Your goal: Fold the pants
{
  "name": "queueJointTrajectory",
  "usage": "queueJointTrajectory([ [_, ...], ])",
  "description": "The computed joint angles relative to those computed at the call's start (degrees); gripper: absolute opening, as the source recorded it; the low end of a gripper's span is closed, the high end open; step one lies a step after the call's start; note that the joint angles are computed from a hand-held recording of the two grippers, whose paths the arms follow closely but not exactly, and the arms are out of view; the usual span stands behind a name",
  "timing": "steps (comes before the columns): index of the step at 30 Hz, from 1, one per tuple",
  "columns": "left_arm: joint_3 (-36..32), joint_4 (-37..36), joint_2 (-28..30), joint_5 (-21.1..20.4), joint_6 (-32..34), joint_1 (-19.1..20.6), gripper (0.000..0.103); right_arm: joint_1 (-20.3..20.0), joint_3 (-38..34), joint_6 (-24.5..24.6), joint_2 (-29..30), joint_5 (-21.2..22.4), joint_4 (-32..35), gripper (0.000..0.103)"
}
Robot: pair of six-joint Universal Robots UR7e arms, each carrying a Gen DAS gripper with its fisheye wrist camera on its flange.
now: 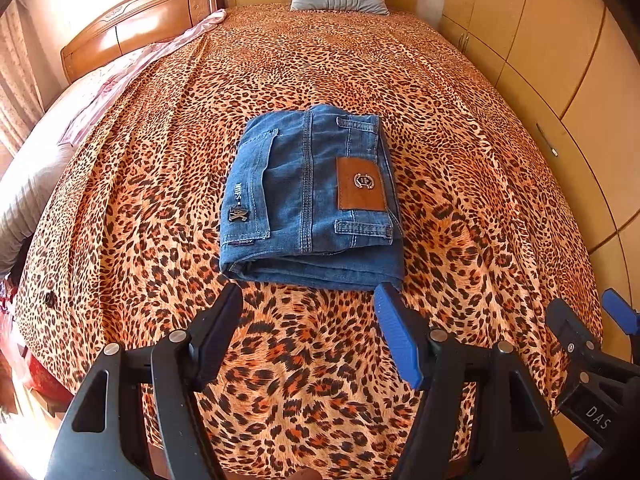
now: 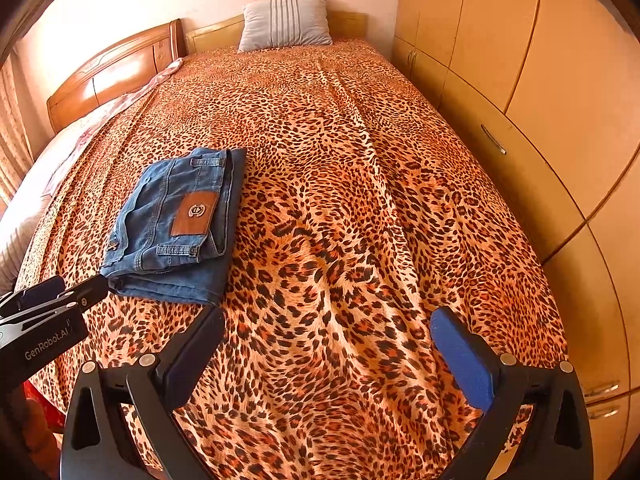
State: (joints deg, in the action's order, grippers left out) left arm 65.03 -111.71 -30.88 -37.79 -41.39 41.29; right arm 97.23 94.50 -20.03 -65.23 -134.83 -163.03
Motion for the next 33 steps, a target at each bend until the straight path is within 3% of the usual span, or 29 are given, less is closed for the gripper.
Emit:
queueJointTrajectory([
  [10, 1.01, -0.85, 0.16, 2.42, 0.68, -0.25, 0.068, -0.01, 0.22, -1.28, 0.28, 0.11, -0.92, 0.103],
  [23, 0.44, -2.41, 0.47, 1.85, 2.62, -0.06, 0.068, -0.05, 0.10, -2.00, 0.29, 1.59, -3.19, 0.103],
  [28, 1.38, -6.60, 0.01, 1.99, 4.24, 0.16, 0.068, 0.17, 0.28, -5.02, 0.86, 2.91, -6.93, 0.103],
  [33, 2.39, -10.60, -0.26, 3.90, 5.94, 0.03, 0.068, 0.23, 0.41, -5.19, 0.92, 1.81, -6.31, 0.103],
])
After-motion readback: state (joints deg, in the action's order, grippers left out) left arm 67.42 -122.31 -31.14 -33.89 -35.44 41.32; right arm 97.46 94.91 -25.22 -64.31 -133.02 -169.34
